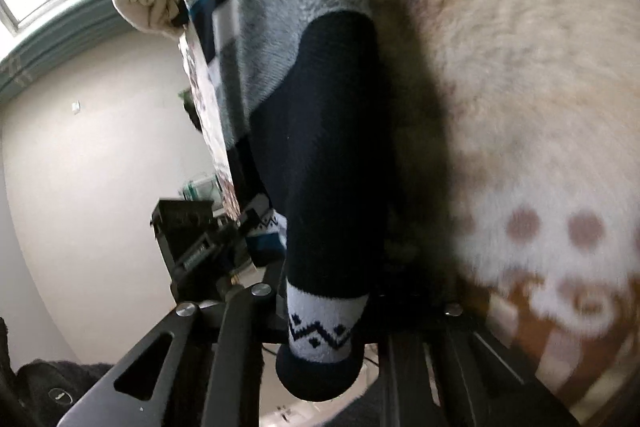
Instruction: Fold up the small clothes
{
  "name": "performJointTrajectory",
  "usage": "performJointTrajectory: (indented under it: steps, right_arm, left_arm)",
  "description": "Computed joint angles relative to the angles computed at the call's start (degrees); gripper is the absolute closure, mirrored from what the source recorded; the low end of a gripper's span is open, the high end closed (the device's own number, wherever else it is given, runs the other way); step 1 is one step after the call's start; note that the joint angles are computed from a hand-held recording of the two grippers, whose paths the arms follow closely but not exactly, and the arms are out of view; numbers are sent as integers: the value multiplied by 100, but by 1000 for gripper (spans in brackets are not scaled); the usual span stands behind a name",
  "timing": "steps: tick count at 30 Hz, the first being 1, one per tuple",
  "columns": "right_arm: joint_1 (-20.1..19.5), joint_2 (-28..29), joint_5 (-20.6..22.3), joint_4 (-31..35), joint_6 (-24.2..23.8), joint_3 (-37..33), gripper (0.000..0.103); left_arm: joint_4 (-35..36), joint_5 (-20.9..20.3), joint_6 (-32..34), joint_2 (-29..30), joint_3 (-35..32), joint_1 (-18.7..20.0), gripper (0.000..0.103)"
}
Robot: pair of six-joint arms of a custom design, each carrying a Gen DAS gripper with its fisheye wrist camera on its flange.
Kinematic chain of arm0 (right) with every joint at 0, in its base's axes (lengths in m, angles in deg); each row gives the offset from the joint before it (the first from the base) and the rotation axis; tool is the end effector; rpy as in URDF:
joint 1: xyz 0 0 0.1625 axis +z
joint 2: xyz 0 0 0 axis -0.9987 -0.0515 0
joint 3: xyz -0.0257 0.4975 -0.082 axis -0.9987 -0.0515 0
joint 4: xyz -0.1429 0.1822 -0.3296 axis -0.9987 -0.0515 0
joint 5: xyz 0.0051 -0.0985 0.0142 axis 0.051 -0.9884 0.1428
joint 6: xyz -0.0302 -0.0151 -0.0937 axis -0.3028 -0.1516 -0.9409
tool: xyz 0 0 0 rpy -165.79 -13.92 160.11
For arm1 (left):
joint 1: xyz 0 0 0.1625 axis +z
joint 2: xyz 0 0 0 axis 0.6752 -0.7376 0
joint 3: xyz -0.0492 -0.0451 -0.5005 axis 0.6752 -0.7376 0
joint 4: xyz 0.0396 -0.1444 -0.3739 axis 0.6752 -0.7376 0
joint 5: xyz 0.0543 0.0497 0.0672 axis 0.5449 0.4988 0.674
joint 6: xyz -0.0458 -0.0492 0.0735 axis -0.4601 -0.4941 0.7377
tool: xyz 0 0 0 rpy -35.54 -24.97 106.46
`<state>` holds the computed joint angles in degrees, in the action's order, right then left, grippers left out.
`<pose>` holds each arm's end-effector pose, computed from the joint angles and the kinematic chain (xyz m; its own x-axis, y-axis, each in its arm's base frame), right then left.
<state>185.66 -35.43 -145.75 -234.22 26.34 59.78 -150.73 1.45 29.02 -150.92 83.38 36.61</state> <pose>0.2518 -0.5869 -0.0460 -0.7477 0.4924 -0.4455 0.5770 0.8138 -0.0690 0.0157 -0.6639 0.4464 -0.9926 0.0857 -0.0863 0.0804 0.9948 0.0625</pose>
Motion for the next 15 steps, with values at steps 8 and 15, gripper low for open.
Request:
performJointTrajectory:
  steps: [8,15]
  right_arm:
    - [415,-307,-750,-261,540,96,94]
    - [615,-814,-1002,107,435,-219,94]
  left_arm:
    - [213,-132,-131,-36,-380,-384,92]
    - [223,-546,-108,421,-1368,-559,92]
